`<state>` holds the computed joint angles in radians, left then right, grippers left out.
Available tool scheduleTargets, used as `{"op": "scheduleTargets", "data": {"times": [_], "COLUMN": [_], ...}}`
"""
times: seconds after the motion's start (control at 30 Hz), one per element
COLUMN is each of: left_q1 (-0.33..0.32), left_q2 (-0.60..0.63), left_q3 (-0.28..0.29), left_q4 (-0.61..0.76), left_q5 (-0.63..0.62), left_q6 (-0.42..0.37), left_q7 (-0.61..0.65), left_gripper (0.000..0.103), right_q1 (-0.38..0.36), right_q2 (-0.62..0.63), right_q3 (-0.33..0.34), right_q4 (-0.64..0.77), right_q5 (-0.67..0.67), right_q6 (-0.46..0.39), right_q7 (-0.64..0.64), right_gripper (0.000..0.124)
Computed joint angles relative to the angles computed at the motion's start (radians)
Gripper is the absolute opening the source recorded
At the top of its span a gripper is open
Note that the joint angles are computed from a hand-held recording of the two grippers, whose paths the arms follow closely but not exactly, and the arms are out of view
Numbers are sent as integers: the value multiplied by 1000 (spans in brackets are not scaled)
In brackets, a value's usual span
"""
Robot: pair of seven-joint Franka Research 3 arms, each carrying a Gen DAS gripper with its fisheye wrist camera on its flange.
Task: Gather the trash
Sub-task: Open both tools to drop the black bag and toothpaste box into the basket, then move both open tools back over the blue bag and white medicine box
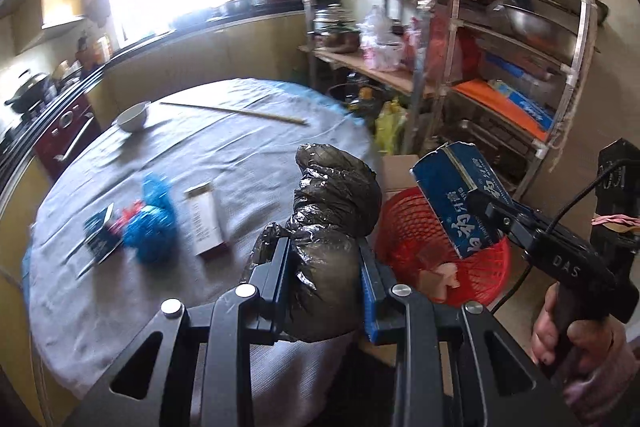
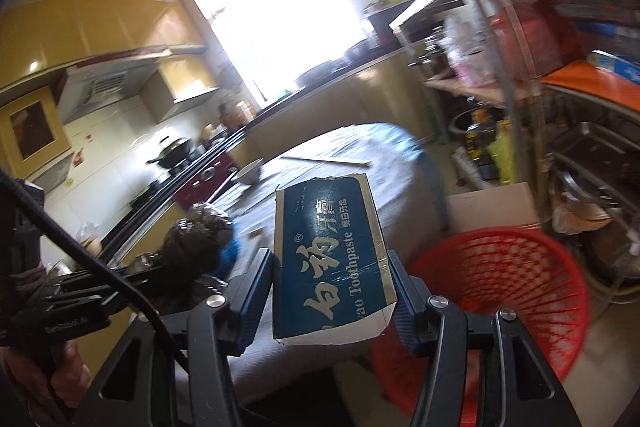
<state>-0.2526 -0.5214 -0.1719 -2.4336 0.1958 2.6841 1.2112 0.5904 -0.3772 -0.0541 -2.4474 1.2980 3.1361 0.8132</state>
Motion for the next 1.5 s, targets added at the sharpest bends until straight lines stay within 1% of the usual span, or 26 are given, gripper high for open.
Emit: {"op": "scheduleTargets", "data": {"times": [0.1, 0.17, 0.23, 0.37, 0.43, 0.57, 0.63, 0.67, 0.7, 0.73, 0.77, 0.83, 0.9, 0.97, 1.1, 1.23, 1.27, 1.37, 1.43, 1.5], "left_q1": [-27, -55, -75, -92, -102, -104, -108, -104, -99, -94, -88, -79, -73, -66, -32, 30, 39, 67, 102, 147], "left_q2": [62, 107, 150, 234, 272, 347, 378, 392, 402, 406, 404, 391, 368, 331, 233, 103, 75, -18, -80, -135], "left_q3": [2, 15, 19, -1, -10, -34, -39, -46, -51, -56, -61, -63, -58, -48, -38, -38, -29, 12, 33, 44], "left_q4": [45, 79, 115, 188, 219, 287, 316, 329, 338, 340, 333, 314, 292, 253, 161, 39, 12, -76, -132, -182], "left_q5": [-11, -44, -78, -117, -144, -178, -221, -222, -224, -221, -204, -185, -179, -180, -115, -12, -1, 3, 13, 32], "left_q6": [23, 33, 29, 16, 10, -12, -24, -33, -43, -48, -42, -30, -36, -16, -6, 8, 11, 9, 7, 8], "left_q7": [33, 67, 98, 149, 176, 198, 216, 208, 202, 194, 178, 171, 174, 176, 116, 24, 9, -30, -62, -97], "left_gripper": [32, 32, 32, 32, 32, 32, 36, 45, 50, 59, 62, 62, 62, 62, 62, 62, 62, 62, 62, 62], "right_q1": [-74, -123, -154, -221, -238, -230, -208, -198, -187, -167, -148, -146, -141, -128, -106, -80, -72, -78, -91, -113], "right_q2": [-23, -36, -53, -67, -70, -64, -60, -56, -53, -53, -54, -56, -63, -69, -65, -51, -44, -9, 14, 39], "right_q3": [19, 26, 20, 31, 28, -3, -33, -48, -63, -86, -105, -104, -107, -117, -121, -109, -106, -67, -29, 16], "right_q4": [-43, -71, -100, -136, -151, -167, -170, -168, -166, -163, -163, -167, -168, -164, -144, -118, -108, -71, -47, -19], "right_q5": [-82, -150, -191, -281, -312, -355, -370, -376, -378, -369, -353, -351, -355, -354, -363, -364, -360, -368, -387, -432], "right_q6": [12, 12, 19, 14, 6, -6, -17, -25, -41, -55, -58, -45, -38, -29, -37, -58, -67, -101, -129, -168], "right_q7": [108, 194, 254, 364, 411, 475, 494, 507, 519, 517, 507, 502, 496, 488, 481, 461, 453, 453, 464, 486], "right_gripper": [58, 58, 58, 59, 59, 59, 59, 60, 60, 60, 60, 60, 60, 60, 60, 60, 60, 60, 60, 60]}}
